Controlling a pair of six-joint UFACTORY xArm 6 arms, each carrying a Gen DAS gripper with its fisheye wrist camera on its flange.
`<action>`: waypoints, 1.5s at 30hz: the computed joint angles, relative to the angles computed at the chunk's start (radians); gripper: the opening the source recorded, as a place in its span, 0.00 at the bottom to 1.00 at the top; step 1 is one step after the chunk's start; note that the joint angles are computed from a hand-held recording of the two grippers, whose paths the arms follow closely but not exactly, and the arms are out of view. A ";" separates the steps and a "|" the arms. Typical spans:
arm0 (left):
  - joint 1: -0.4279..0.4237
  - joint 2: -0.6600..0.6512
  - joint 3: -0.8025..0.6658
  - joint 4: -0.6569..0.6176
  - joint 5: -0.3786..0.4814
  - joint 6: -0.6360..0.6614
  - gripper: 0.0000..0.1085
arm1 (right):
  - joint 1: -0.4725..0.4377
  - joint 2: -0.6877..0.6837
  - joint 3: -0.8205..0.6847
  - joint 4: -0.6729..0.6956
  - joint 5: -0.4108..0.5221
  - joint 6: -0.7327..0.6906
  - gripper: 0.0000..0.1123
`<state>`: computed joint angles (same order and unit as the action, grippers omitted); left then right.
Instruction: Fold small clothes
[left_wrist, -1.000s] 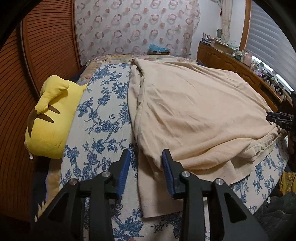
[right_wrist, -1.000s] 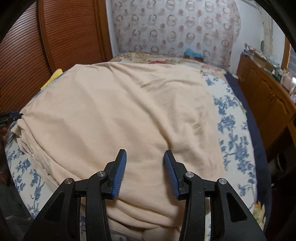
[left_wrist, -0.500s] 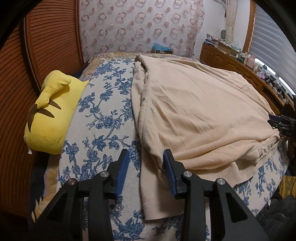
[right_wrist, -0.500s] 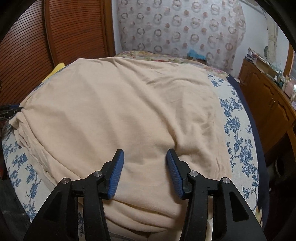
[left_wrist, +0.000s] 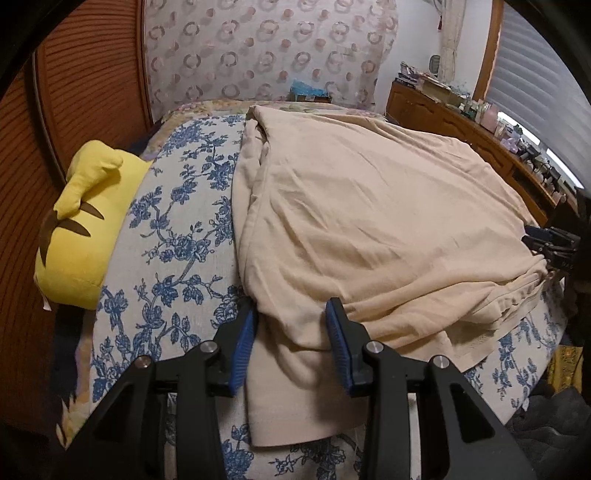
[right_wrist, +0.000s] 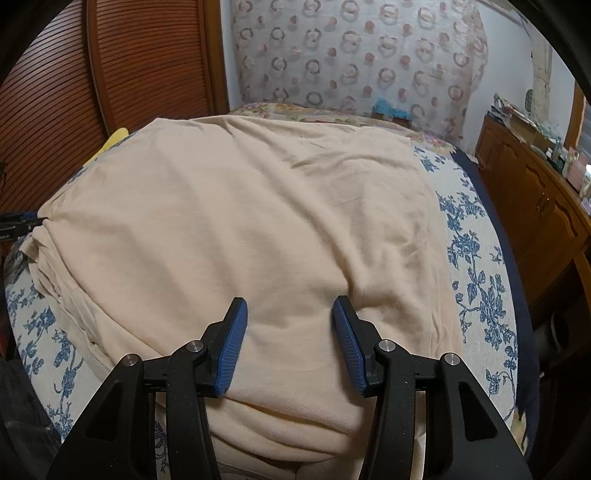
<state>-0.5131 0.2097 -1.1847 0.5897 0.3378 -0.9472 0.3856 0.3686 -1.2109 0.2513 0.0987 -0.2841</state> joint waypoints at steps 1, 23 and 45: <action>-0.004 0.002 -0.008 0.037 0.022 -0.020 0.22 | 0.001 0.001 -0.001 0.001 -0.001 0.001 0.44; -0.034 0.024 -0.204 0.243 -0.124 -0.122 0.01 | 0.004 -0.003 0.004 0.072 -0.005 -0.058 0.44; -0.185 0.412 -0.853 -0.321 0.005 0.578 0.01 | 0.007 -0.101 0.086 0.268 -0.065 -0.189 0.43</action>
